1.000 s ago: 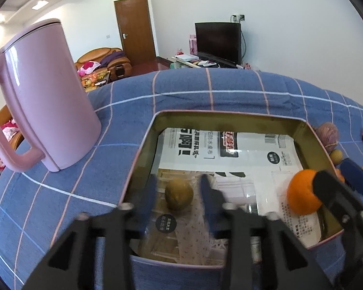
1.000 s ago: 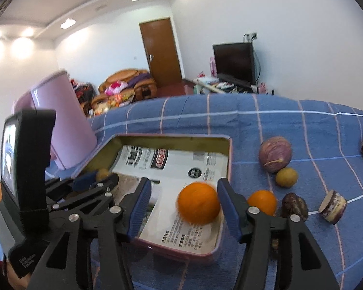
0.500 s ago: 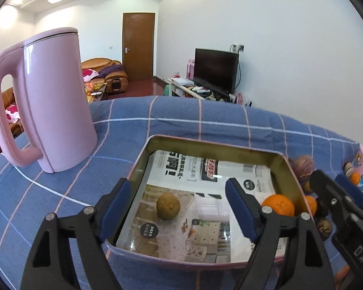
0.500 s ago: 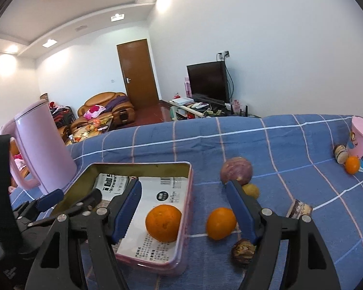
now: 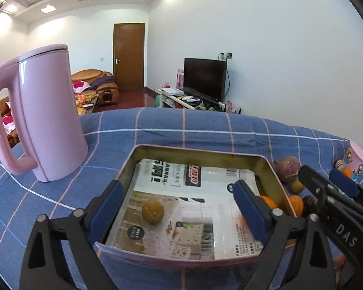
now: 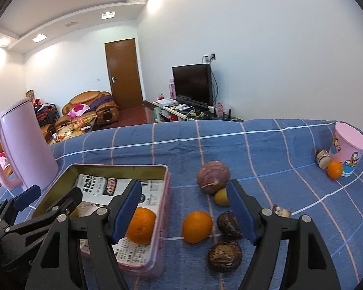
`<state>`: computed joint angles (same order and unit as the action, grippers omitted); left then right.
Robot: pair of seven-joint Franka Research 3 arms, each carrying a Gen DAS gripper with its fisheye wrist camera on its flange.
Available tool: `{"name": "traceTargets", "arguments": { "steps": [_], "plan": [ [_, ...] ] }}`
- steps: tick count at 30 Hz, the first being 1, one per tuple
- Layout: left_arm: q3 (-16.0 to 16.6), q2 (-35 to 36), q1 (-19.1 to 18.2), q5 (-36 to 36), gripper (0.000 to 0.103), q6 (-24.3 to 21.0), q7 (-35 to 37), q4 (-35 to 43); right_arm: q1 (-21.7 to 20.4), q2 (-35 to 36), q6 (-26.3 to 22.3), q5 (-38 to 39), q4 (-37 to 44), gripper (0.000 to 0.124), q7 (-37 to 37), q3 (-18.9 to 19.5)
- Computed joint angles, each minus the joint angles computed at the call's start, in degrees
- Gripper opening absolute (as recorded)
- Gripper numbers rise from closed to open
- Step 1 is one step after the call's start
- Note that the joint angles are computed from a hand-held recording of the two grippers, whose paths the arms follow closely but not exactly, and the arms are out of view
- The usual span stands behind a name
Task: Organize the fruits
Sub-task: 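Withdraw both tools from the tin, moving the right tool toward the small orange by the pink mug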
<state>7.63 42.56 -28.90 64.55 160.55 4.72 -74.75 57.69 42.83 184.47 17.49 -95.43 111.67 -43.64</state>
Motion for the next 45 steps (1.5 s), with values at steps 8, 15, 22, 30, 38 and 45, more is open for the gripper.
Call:
{"name": "traceTargets", "arguments": {
  "steps": [8, 15, 22, 30, 38, 45],
  "plan": [
    [1.4, -0.3, -1.9, 3.0, 0.102, -1.6, -2.6, -0.1, 2.3, 1.7, -3.5, -2.3, 0.0, 0.074, 3.8, -4.7],
    [2.1, -1.9, -3.9, 12.8, 0.103, -4.0, -9.6, -1.6, 3.6, 1.4, -3.0, -5.2, -2.3, 0.074, 7.4, -7.1],
    [-1.5, -2.9, -2.8, 15.9, 0.103, -5.6, -9.9, -2.4, 5.1, 0.8, -2.7, -4.4, -5.6, 0.074, 8.4, -9.8],
    [-3.8, -2.9, -3.1, 15.2, 0.103, -6.8, -7.9, -2.4, 6.9, -0.2, -2.3, -2.6, -9.4, 0.074, 8.0, -12.7],
    [-4.6, -1.3, -4.6, 11.4, 0.103, -7.0, -2.4, -0.1, 7.6, -2.4, -1.1, 0.0, -13.9, 0.074, 5.1, -14.3],
    [-5.6, 2.2, -5.8, 4.3, 0.103, -4.8, 7.0, 4.7, 4.5, -7.5, -0.5, 3.5, -19.1, 0.074, 0.5, -13.4]
  ]
}}
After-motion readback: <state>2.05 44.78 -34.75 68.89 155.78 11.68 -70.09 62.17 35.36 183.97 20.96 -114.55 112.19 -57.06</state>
